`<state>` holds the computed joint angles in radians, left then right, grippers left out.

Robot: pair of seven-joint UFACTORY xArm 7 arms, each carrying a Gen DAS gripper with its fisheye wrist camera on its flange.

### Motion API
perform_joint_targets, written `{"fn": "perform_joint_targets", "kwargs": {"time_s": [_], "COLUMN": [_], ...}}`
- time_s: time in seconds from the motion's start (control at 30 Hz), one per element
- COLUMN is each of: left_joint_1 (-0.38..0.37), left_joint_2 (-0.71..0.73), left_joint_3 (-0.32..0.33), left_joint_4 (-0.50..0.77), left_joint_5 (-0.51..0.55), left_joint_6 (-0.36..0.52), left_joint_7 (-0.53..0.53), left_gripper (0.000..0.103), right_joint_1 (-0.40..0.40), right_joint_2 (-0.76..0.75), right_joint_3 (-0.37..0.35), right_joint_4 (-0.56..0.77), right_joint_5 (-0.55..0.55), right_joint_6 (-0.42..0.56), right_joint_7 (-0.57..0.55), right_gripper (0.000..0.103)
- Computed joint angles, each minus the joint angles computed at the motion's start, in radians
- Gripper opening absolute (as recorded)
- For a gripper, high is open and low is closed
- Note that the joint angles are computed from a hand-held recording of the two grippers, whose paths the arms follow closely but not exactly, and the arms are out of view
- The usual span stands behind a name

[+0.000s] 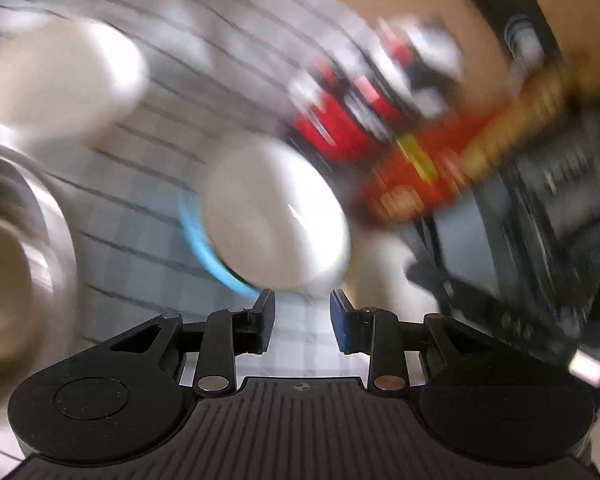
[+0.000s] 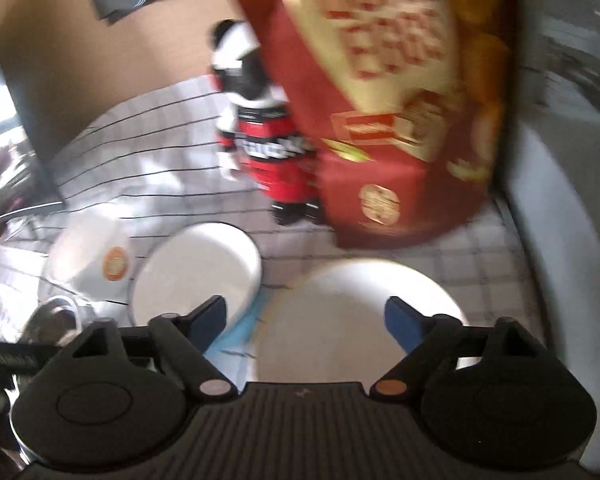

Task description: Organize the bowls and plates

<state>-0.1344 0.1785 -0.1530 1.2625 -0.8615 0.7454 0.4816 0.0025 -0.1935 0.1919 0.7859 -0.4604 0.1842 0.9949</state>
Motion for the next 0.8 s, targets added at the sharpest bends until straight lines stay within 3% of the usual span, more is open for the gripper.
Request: {"fn": "perform_joint_targets", "kwargs": {"time_s": [0.03,0.13,0.23,0.47,0.6,0.63,0.8], "left_joint_1": [-0.001,-0.011,-0.004,0.002,0.012,0.009,-0.007], "left_joint_2": [0.003,0.063,0.111,0.218,0.258,0.261,0.344], "left_joint_3": [0.008,0.027,0.014,-0.027,-0.035,-0.036,-0.025], "left_joint_4": [0.006,0.074,0.118,0.229,0.281,0.288,0.410], "left_joint_5": [0.012,0.138,0.198,0.300,0.323,0.332,0.393], "left_joint_6": [-0.034,-0.073,-0.090,-0.019,0.016,0.022,0.046], "left_joint_7": [-0.024,-0.154,-0.199,-0.255,-0.245,-0.248,-0.291], "left_gripper": [0.034,0.034,0.034,0.034,0.033,0.033,0.033], "right_joint_1": [0.027,0.133,0.145,0.139,0.076,0.115,0.136], "right_joint_2": [0.039,0.158,0.256,0.384,0.410,0.415,0.457], "right_joint_3": [-0.024,-0.104,-0.107,-0.094,-0.009,-0.048,-0.067], "right_joint_4": [0.028,0.127,0.230,0.360,0.384,0.393,0.454], "right_joint_5": [0.048,0.333,0.493,0.564,0.776,0.762,0.719], "right_joint_6": [-0.026,-0.047,-0.007,0.053,0.061,0.066,0.071], "right_joint_7": [-0.058,-0.334,-0.481,-0.555,-0.727,-0.712,-0.650], "right_gripper": [0.078,0.069,0.063,0.063,0.065,0.065,0.065]}}
